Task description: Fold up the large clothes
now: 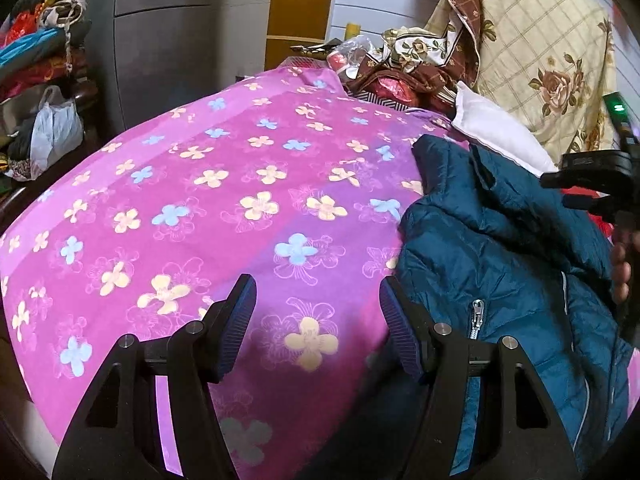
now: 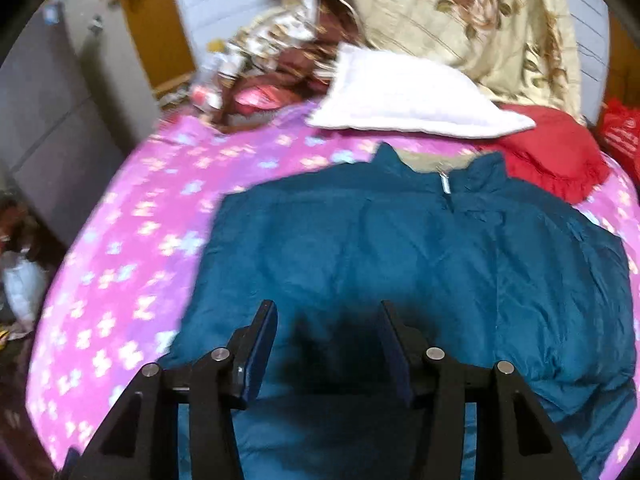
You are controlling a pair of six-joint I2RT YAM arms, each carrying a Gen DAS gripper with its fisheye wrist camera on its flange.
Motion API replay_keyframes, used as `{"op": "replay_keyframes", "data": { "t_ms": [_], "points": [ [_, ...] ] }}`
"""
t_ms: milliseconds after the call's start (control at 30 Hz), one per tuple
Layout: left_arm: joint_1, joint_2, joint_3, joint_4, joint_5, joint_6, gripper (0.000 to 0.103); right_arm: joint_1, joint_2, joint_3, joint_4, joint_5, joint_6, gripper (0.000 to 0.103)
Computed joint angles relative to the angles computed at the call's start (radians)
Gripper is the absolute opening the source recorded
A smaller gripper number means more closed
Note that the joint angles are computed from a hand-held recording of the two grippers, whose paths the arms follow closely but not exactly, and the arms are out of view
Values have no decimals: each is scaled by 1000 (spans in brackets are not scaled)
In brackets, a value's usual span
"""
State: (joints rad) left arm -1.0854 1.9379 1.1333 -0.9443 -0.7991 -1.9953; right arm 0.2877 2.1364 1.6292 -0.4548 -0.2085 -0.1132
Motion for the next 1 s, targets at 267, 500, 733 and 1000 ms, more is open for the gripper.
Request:
{"op": "replay_keyframes", "data": {
  "t_ms": [267, 500, 733, 1000],
  "points": [
    [22, -29, -47, 51, 20, 21, 64, 117, 206, 170, -57, 73, -20, 44],
    [30, -11, -27, 42, 24, 39, 64, 144, 199, 182, -125, 27, -68, 47],
    [17, -36, -48, 61, 14, 18, 64, 120, -43, -115, -17, -4, -123, 45],
    [-6, -16, -9, 28, -17, 32, 64, 150, 107, -111, 9, 74, -72, 45]
  ]
}}
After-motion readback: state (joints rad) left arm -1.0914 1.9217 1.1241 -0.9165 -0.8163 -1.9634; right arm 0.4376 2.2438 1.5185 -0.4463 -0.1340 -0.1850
